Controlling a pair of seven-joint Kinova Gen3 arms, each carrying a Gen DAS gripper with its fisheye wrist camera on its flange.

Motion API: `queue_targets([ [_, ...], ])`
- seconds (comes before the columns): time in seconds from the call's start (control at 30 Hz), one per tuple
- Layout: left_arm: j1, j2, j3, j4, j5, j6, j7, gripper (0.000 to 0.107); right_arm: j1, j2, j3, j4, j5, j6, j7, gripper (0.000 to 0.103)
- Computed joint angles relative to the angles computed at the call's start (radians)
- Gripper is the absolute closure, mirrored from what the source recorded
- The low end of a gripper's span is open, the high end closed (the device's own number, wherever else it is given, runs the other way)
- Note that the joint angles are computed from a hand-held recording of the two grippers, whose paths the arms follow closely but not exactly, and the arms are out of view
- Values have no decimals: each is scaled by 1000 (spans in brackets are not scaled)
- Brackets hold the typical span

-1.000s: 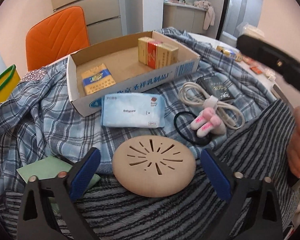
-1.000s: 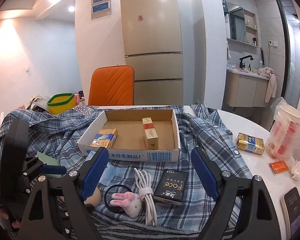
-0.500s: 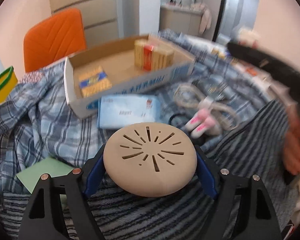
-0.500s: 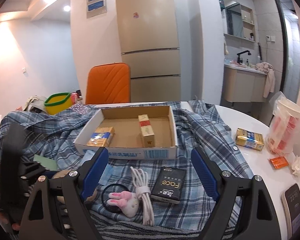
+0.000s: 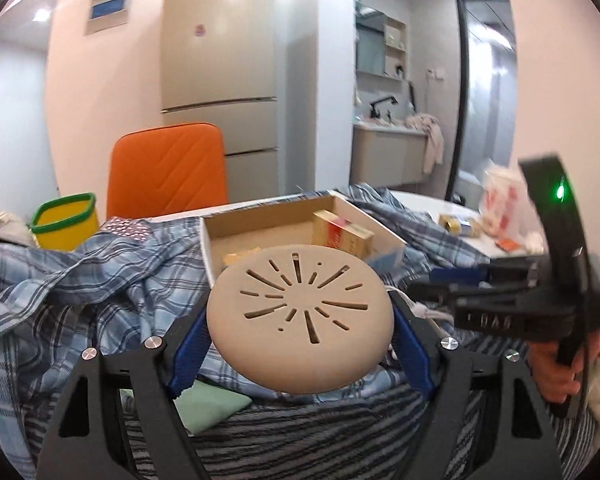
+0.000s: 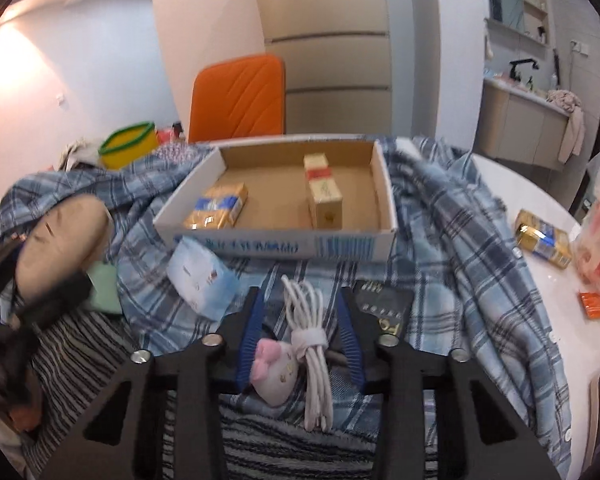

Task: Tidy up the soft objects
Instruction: 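Grasp the coiled white cable with the right gripper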

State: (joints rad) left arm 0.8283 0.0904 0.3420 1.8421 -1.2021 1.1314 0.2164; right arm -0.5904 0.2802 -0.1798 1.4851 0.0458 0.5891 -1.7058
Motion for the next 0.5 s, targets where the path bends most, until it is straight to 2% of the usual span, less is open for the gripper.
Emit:
queue_targets([
  [0.17, -25, -11, -13, 2, 41, -39, -20, 28, -12, 41, 2, -56, 6, 86, 9, 76],
  [0.4, -14, -3, 2, 7, 21, -8, 3, 28, -19, 71, 18, -101, 11, 148, -13, 80],
  [0.43, -9, -3, 2, 10, 13, -1, 14, 28, -17, 74, 18, -104, 8, 154, -16, 85],
  [0.5, -2, -2, 5, 12, 3, 10, 28, 27, 4, 85, 7, -118, -23, 170, 0, 87],
])
